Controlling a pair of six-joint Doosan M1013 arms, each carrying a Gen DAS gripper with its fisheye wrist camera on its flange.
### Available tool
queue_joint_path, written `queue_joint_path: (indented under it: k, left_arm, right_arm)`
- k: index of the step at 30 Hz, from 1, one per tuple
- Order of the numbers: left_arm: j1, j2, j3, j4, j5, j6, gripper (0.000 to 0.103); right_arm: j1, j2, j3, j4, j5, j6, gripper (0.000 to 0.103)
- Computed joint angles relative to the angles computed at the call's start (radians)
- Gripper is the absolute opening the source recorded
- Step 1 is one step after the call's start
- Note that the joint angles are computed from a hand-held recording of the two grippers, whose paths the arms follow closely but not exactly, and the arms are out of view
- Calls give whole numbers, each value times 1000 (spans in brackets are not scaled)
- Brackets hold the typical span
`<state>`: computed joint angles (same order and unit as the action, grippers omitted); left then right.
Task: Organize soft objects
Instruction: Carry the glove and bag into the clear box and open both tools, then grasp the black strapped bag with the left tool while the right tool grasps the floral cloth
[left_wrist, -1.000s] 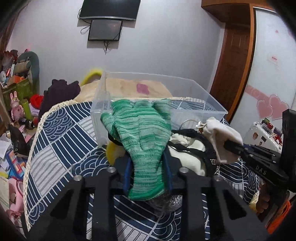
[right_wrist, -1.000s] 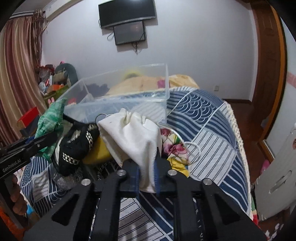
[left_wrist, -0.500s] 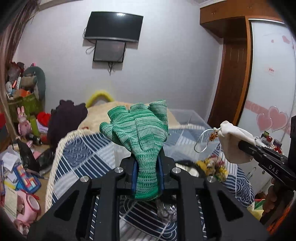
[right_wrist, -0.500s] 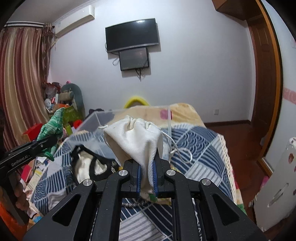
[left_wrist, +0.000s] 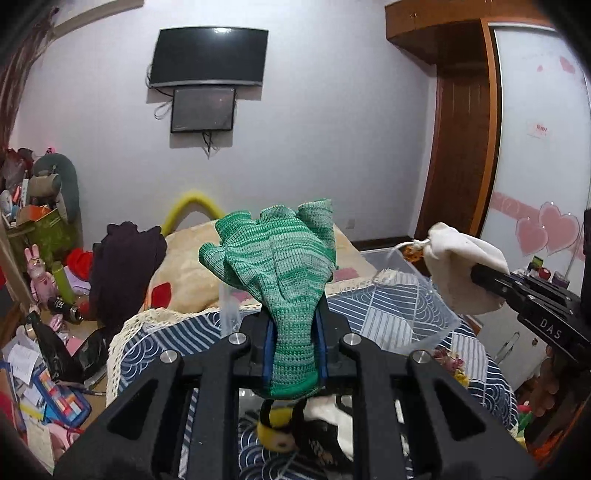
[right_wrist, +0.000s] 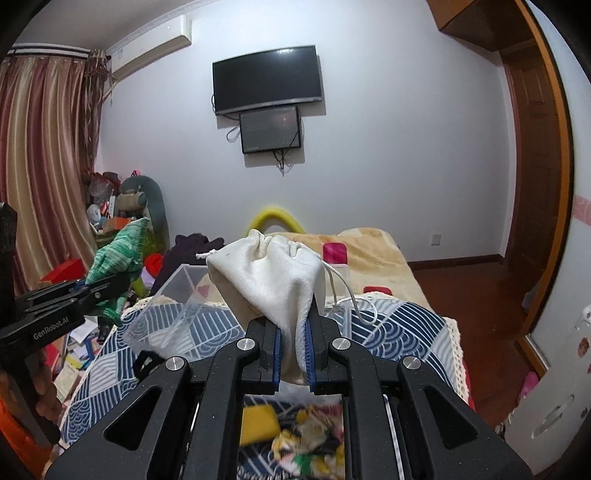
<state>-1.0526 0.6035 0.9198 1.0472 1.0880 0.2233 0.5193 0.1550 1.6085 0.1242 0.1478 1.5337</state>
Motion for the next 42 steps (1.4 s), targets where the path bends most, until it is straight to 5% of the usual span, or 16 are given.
queue_joint_path:
  k: [3, 18, 23, 25, 33, 36, 42]
  left_arm:
    - [19, 26, -40, -61, 4, 61, 18]
    - [90, 128, -202, -386, 66, 278, 19]
    - [87, 113, -177, -386, 51, 236, 40]
    - [79, 111, -177, -365, 61, 228, 48]
    - [25, 68, -132, -156, 100, 134, 100]
    - [4, 57, -115, -90, 127, 109, 102]
    - [-27, 32, -57, -61, 132, 66, 103]
  right_arm:
    - [-3, 28, -36, 59, 51, -59, 9]
    - [6, 131, -158, -54, 309, -41, 10]
    - [6, 124, -155, -70, 329, -47, 32]
    - [7, 113, -143, -98, 313, -33, 48]
    - [8, 48, -77, -130, 189, -1, 75]
    - [11, 19, -44, -179, 131, 47, 84]
    - [13, -27, 17, -200, 77, 71, 86]
